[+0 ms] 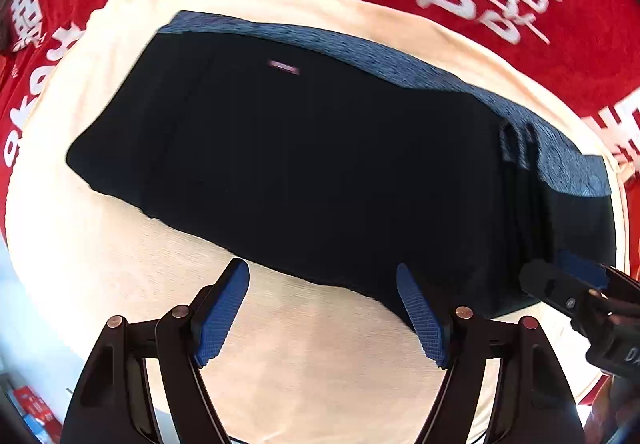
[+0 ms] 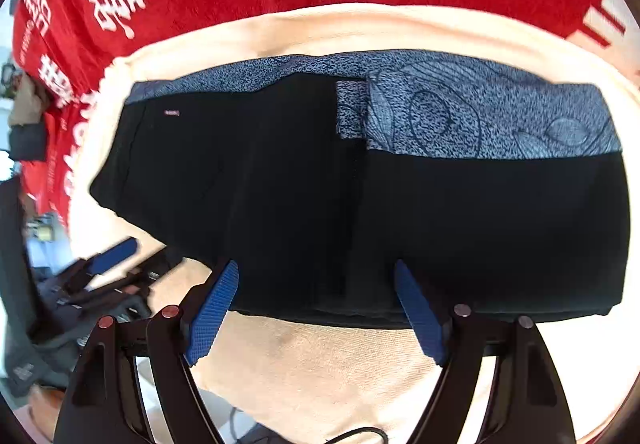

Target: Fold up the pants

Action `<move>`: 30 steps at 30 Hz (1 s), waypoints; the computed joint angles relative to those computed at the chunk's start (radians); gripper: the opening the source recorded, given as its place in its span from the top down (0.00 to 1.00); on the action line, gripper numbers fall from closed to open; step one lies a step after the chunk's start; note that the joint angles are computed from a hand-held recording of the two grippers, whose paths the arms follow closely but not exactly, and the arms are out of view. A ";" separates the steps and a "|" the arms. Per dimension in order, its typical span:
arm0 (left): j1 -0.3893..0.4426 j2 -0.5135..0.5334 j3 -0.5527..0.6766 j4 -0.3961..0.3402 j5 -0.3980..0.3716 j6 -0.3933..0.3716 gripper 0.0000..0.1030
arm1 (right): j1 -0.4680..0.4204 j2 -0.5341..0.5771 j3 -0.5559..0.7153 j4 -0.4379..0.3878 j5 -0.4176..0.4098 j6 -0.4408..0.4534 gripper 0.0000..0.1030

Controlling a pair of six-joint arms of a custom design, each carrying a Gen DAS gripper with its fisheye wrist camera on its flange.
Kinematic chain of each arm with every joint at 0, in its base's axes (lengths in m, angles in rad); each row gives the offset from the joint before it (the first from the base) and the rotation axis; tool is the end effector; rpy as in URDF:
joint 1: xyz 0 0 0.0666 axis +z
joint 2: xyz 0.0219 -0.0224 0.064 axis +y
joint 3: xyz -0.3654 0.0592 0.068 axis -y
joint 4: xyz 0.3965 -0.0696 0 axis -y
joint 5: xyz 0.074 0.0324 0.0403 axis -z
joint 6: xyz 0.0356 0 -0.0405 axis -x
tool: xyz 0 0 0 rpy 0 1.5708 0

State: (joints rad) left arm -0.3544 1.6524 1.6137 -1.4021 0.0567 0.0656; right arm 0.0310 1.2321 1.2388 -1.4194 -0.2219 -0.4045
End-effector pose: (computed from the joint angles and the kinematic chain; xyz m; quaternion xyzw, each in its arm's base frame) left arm 0.4959 -0.1861 0.3653 0.1454 0.9868 -0.0412 0.0576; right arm 0.3776 0.0191 0.3931 0.1754 0.9751 0.1247 0.0528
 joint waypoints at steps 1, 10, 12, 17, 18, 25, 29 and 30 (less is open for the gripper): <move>0.013 0.002 0.001 -0.001 0.002 -0.007 0.25 | 0.006 0.008 0.006 -0.008 0.012 -0.002 0.19; 0.122 0.023 0.005 0.005 0.024 -0.036 0.25 | 0.013 0.021 0.012 -0.019 0.030 -0.037 0.19; 0.154 0.028 0.002 0.009 0.043 -0.045 0.25 | 0.015 0.020 -0.006 -0.002 0.037 -0.044 0.17; 0.219 0.047 -0.004 0.019 0.152 -0.024 0.25 | 0.043 0.024 -0.009 0.002 0.074 -0.012 0.11; 0.238 0.059 -0.003 0.018 0.174 -0.025 0.25 | 0.047 0.025 -0.006 -0.003 0.081 -0.007 0.11; 0.379 0.057 -0.010 0.052 0.333 -0.030 0.25 | 0.034 0.022 -0.010 -0.007 0.067 -0.011 0.09; 0.435 0.078 0.014 0.062 0.382 -0.003 0.25 | 0.037 0.020 -0.012 -0.012 0.074 -0.005 0.08; 0.434 0.076 0.005 0.072 0.389 0.011 0.25 | 0.037 0.019 -0.013 -0.012 0.076 -0.003 0.08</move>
